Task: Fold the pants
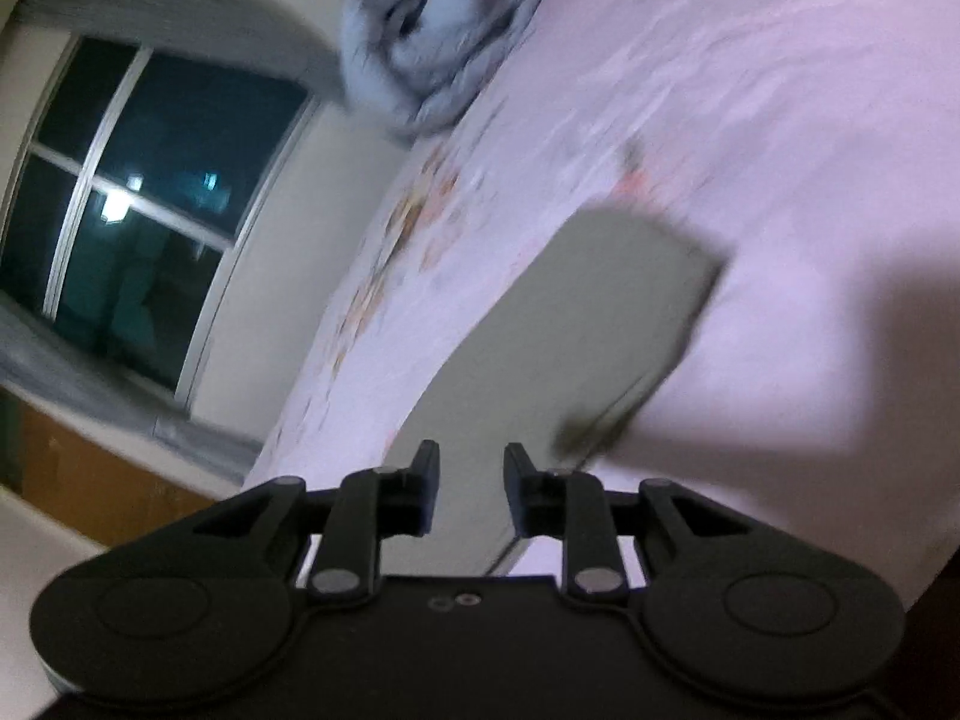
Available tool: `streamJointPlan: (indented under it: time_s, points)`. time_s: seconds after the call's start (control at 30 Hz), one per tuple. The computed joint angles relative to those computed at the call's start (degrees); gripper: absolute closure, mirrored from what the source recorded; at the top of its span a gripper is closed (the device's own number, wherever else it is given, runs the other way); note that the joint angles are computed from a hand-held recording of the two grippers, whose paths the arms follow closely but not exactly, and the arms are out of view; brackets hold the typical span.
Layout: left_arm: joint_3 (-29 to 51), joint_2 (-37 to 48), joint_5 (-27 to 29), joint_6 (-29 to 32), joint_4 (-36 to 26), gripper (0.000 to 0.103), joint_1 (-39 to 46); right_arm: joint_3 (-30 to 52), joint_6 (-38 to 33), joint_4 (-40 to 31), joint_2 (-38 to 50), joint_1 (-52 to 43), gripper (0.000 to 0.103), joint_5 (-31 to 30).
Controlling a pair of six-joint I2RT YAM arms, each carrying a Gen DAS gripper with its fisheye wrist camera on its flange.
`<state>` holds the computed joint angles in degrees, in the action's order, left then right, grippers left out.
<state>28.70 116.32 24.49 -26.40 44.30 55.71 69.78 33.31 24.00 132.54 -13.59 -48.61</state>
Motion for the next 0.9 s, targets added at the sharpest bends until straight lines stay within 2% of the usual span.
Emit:
streamJointPlan:
  time_s: [0.07,0.17,0.2,0.23,0.33,0.47,0.67,0.8,0.83,0.9]
  points:
    - [2.9,0.8,-0.8,-0.2,-2.2,0.064,0.8,-0.5,-0.5,-0.7,-0.7,2.8,0.086,-0.4]
    - [7.5,3.0,1.4,0.8,-5.2,0.065,2.0,-1.2,-0.5,-1.0,-1.2,6.3,0.084,-0.1]
    - [9.3,3.7,1.3,1.6,-7.3,0.07,2.0,-1.9,-0.6,-0.9,-1.7,7.2,0.084,0.3]
    - [10.8,4.3,2.4,2.9,-8.8,0.081,2.2,-1.8,-0.7,-1.2,-1.6,8.1,0.084,0.7]
    - [13.3,4.0,1.9,7.1,-12.8,0.082,1.4,-1.6,-1.8,-2.7,-1.6,9.7,0.084,1.5]
    - [14.6,3.6,0.6,10.8,-15.0,0.081,0.8,-0.1,-1.9,-4.3,-1.0,11.3,0.084,2.5]
    - [13.5,2.2,-4.0,14.0,-14.2,0.078,-1.5,-0.2,-3.2,-5.4,-1.2,13.3,0.084,4.2]
    - [13.1,0.8,-3.3,16.0,-14.5,0.085,-1.4,0.2,-3.1,-5.7,-0.9,13.6,0.084,4.7]
    - [12.2,-0.2,-2.8,15.9,-13.2,0.087,-1.1,0.3,-3.3,-5.9,-0.8,13.6,0.084,4.8]
    - [8.4,-2.7,0.3,14.5,-4.7,0.088,0.0,0.9,-3.6,-6.5,-0.4,14.0,0.084,5.1]
